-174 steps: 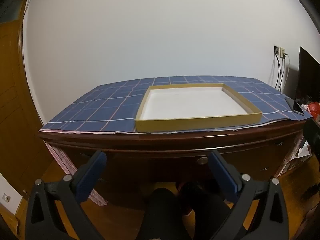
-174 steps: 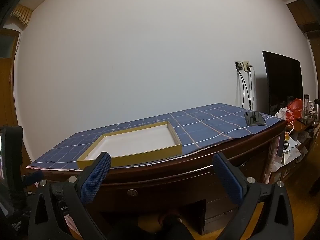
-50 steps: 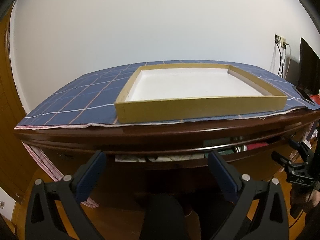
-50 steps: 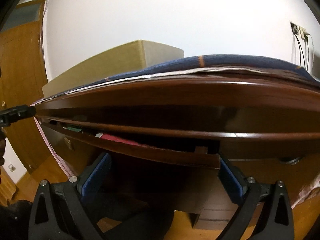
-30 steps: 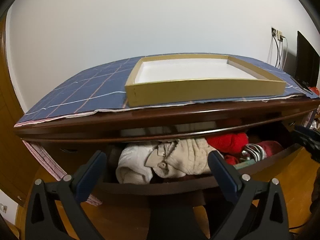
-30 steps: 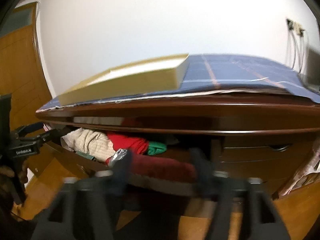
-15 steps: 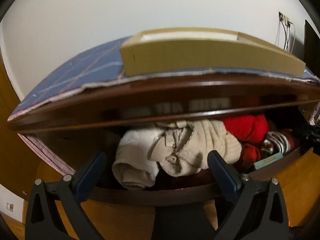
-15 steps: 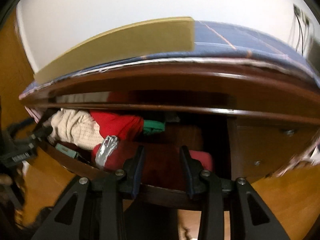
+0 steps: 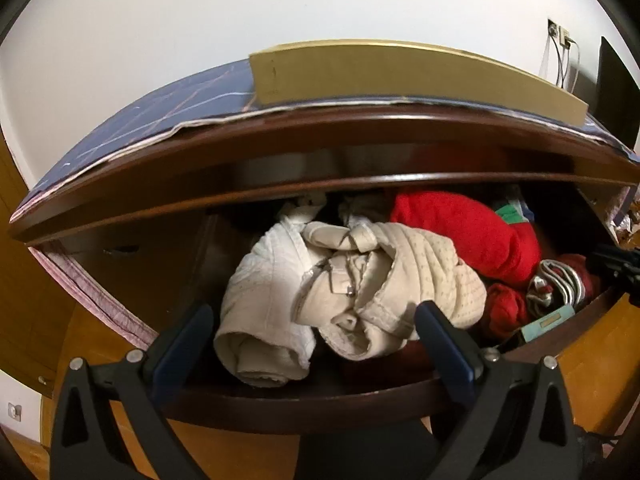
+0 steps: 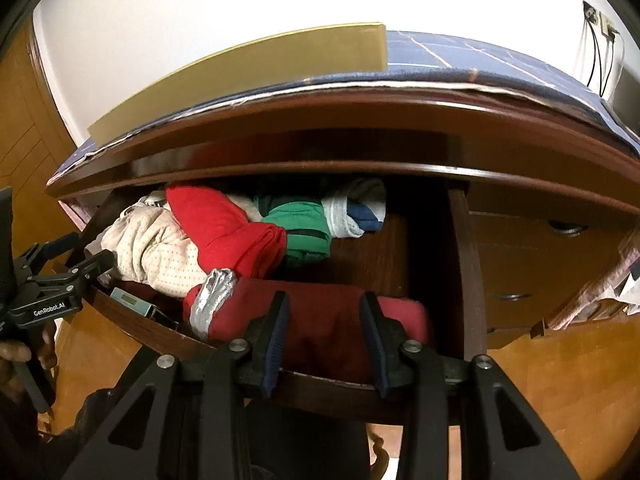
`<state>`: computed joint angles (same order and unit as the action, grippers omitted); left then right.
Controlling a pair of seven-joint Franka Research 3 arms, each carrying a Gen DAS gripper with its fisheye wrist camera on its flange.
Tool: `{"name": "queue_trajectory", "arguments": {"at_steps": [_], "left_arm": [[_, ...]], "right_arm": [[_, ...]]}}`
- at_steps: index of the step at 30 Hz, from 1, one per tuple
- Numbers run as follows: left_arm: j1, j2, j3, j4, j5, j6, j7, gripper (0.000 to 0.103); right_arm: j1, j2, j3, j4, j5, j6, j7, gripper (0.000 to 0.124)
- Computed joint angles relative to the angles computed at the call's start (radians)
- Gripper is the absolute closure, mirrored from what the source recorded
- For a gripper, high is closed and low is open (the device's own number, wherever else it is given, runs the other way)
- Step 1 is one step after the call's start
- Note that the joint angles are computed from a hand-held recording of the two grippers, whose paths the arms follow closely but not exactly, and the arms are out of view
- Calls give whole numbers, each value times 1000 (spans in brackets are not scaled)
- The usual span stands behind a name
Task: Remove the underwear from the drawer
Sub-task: 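Grasp the red rolled sock with the right gripper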
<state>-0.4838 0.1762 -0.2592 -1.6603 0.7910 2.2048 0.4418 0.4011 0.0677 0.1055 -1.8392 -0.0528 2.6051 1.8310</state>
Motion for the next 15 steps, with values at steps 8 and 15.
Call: {"name": "queue_trajectory", "arguments": {"at_steps": [8,15], "left_arm": [[6,-44,-12,-59,-15,23,17,1],[24,-74,-23,-113,-59,79,34,0]], "right_arm": [[2,-60,15,-71,-18,-11,39,84],[-4,-74,22,-85,21,-21,9,84]]}}
